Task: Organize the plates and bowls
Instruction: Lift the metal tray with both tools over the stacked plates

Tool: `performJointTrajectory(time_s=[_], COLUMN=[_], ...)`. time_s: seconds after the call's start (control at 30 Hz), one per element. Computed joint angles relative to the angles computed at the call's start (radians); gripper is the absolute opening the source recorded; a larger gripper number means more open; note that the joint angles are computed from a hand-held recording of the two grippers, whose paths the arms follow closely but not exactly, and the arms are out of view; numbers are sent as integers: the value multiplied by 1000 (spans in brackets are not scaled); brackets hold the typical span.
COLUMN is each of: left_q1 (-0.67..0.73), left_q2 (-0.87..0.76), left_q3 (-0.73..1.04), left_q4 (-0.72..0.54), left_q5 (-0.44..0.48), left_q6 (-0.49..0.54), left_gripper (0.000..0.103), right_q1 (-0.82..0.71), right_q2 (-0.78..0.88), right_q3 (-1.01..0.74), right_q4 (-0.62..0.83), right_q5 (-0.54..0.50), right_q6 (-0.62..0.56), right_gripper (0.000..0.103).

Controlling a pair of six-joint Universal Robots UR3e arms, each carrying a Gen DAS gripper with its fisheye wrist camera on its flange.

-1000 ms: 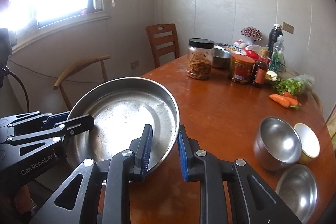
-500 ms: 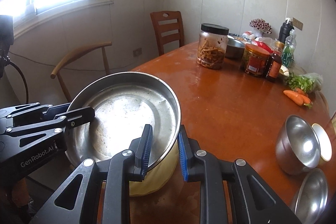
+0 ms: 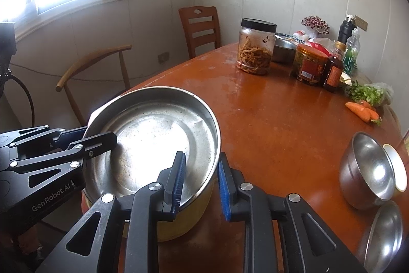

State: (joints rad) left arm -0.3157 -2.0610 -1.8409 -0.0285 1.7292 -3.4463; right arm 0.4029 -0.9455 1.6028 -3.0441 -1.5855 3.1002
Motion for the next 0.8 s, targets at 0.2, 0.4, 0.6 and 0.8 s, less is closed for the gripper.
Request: performJointTrajectory(time_s=[0.2, 0.4, 0.6, 0.8], left_q1=[-3, -2, -6, -20], left_q2=[-10, -17, -19, -24], left_q3=[13, 14, 15, 15], left_q4=[-12, -10, -9, 2], left_q5=[-3, -11, -5, 35], left_q6=[-6, -15, -15, -13], left_gripper=[23, 23, 23, 23], right_q1=[2, -2, -2, -3], right_q2=[6, 10, 13, 17], right_q3=[-2, -6, -5, -1], right_q4=[8, 9, 4, -3], right_q5=[-3, 4, 4, 15], right_q6=[2, 7, 10, 2], right_gripper=[26, 27, 27, 27])
